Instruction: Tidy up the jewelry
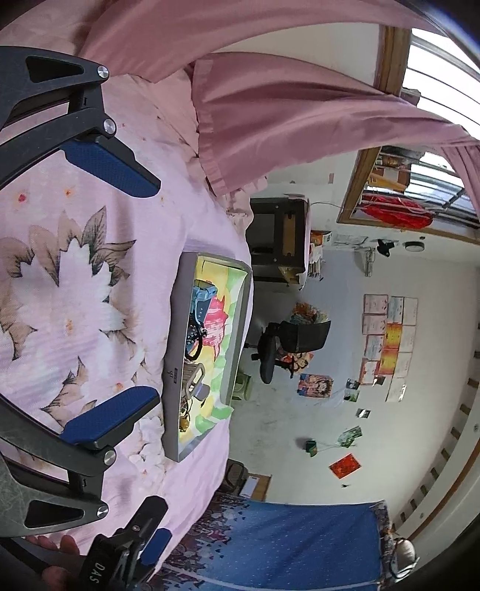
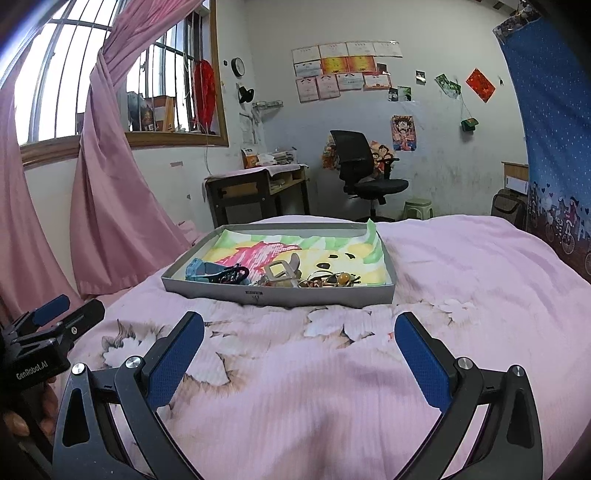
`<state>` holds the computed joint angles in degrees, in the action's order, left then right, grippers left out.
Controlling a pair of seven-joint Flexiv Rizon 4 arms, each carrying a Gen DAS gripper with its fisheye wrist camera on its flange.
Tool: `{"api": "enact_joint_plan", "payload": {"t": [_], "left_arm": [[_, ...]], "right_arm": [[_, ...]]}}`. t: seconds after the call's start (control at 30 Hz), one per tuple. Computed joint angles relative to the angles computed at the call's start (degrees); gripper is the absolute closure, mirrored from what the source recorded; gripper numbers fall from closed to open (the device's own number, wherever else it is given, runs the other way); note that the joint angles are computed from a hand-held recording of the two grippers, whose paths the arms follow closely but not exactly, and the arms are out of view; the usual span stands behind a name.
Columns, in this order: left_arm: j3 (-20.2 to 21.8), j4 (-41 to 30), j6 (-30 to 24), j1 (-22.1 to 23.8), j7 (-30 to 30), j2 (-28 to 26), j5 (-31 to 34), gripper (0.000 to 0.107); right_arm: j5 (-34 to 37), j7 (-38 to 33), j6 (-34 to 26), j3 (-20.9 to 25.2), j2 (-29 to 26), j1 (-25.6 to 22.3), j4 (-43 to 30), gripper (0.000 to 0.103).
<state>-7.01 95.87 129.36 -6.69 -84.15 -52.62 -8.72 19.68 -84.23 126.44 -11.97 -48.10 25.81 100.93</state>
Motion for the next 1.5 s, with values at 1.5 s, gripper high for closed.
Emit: {"api": "enact_joint_plan", "payload": {"t": [1.5], "left_arm": [[0.6,-0.1,0.9,-1.5,2.8,-0.5,-1.6,0.004]], "right_arm": [[0.3,-0.2,0.8,0.5,-0.5,-0.2,0.1,0.001]]}}
